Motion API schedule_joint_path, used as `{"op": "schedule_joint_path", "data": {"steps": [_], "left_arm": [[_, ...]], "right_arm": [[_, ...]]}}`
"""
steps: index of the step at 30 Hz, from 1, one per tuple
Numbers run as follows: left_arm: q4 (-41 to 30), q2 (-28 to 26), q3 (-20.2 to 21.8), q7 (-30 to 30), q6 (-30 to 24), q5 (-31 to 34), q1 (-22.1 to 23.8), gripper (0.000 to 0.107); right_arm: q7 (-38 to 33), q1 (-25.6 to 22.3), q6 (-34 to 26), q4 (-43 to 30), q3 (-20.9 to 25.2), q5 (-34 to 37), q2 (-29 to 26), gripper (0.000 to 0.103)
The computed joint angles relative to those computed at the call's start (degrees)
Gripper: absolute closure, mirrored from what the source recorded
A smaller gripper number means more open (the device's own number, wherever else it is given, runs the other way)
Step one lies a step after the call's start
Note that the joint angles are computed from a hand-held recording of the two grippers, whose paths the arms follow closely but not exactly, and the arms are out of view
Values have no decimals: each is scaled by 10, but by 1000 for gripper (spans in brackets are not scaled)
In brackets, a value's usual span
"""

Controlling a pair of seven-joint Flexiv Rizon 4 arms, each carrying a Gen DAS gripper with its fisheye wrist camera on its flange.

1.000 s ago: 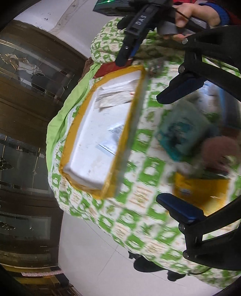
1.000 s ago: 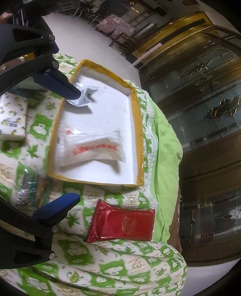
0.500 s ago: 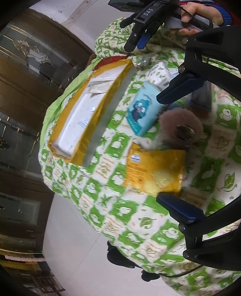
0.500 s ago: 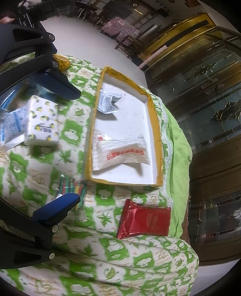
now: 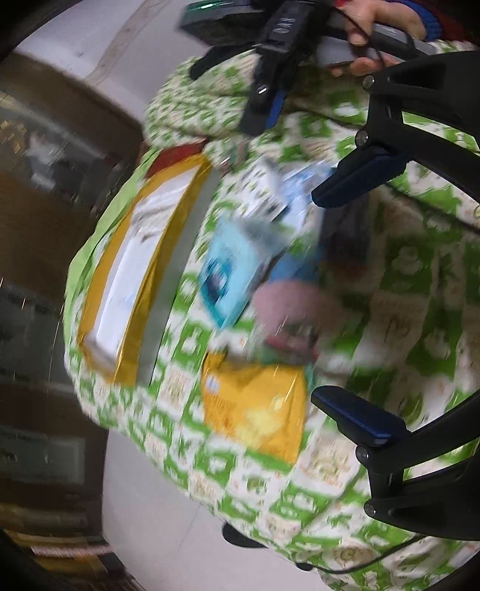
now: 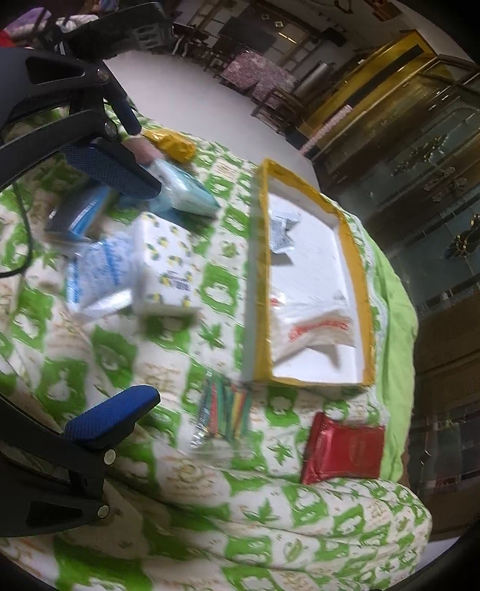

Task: Organize soft objects
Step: 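Move both tools back from the tray to the pile of items, then grasp the black zip pouch with the left tool while the right tool grasps the white desiccant packet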

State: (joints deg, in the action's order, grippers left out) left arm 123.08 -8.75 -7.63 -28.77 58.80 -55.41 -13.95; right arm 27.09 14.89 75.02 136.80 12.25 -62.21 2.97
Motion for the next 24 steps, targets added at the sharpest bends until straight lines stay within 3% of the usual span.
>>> {"op": "schedule_joint_path", "data": {"steps": [7, 11, 16, 24], "left_arm": [[27, 23, -4, 46, -16, 24, -21, 10], [32, 24, -3, 49, -12, 43, -30, 10], [30, 23, -3, 47, -20, 38, -33, 10], [35, 45, 1, 117, -60, -71, -38, 10]], "right_arm": [[-15, 4, 12, 0, 0, 18, -6, 4], [-54, 14, 18, -5, 1, 64, -20, 14], [-93, 28, 28, -8, 0, 118, -33, 15], [-106, 42, 23, -15, -6, 134, -43, 15]]}}
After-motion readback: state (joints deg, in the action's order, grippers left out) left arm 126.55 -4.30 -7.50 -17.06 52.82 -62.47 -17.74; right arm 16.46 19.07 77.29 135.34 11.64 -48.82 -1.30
